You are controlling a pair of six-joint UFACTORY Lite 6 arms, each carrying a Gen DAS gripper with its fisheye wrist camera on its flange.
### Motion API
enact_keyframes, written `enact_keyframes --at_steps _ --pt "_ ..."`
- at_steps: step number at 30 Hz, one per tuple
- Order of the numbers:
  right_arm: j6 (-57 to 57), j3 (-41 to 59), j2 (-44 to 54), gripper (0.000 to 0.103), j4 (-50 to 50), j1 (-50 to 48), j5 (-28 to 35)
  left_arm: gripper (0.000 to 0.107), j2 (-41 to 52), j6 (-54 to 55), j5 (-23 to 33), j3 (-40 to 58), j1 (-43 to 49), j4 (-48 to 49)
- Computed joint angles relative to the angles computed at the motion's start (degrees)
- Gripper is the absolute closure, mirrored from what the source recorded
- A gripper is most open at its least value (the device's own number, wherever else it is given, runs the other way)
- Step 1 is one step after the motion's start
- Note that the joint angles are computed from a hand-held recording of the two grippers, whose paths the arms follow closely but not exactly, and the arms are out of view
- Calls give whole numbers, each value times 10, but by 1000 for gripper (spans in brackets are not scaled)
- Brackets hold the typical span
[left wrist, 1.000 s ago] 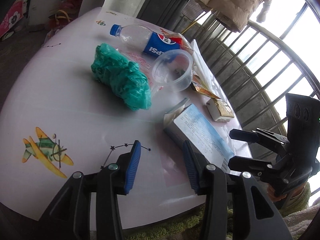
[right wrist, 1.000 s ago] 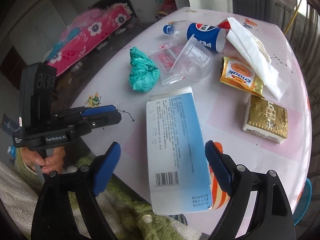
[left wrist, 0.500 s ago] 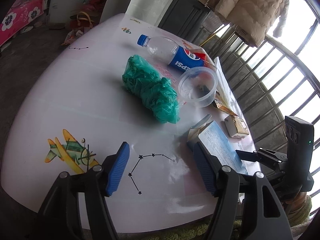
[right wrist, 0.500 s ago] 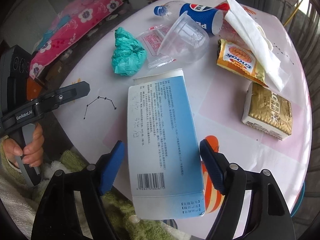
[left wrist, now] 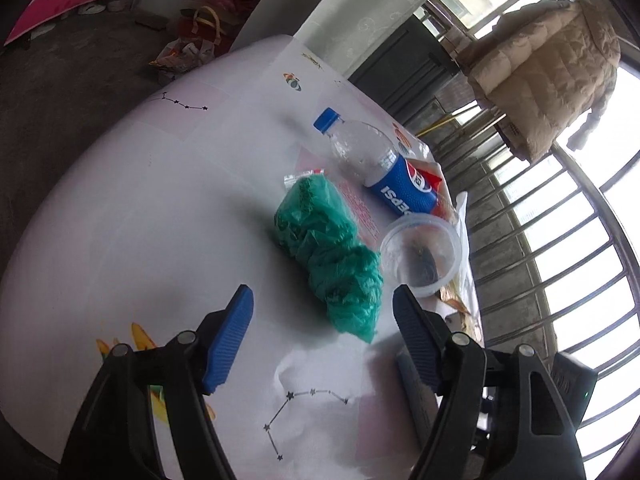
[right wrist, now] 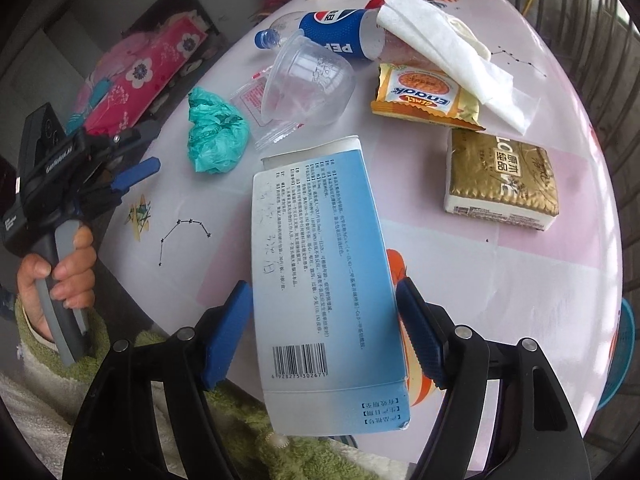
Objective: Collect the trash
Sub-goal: 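Close the left tool on the green plastic bag while the right tool holds the box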
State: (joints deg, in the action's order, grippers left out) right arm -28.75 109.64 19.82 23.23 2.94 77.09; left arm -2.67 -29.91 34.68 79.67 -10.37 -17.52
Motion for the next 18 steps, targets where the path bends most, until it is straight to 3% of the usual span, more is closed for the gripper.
enact_keyframes --at_steps 5,11,18 --pt "2 -2 2 33 2 -2 5 37 72 -11 -8 65 21 -22" --pt "3 4 7 33 6 -5 8 38 151 -35 21 139 -5 22" --pt "2 16 15 33 15 -17 18 65 119 62 19 98 4 -51"
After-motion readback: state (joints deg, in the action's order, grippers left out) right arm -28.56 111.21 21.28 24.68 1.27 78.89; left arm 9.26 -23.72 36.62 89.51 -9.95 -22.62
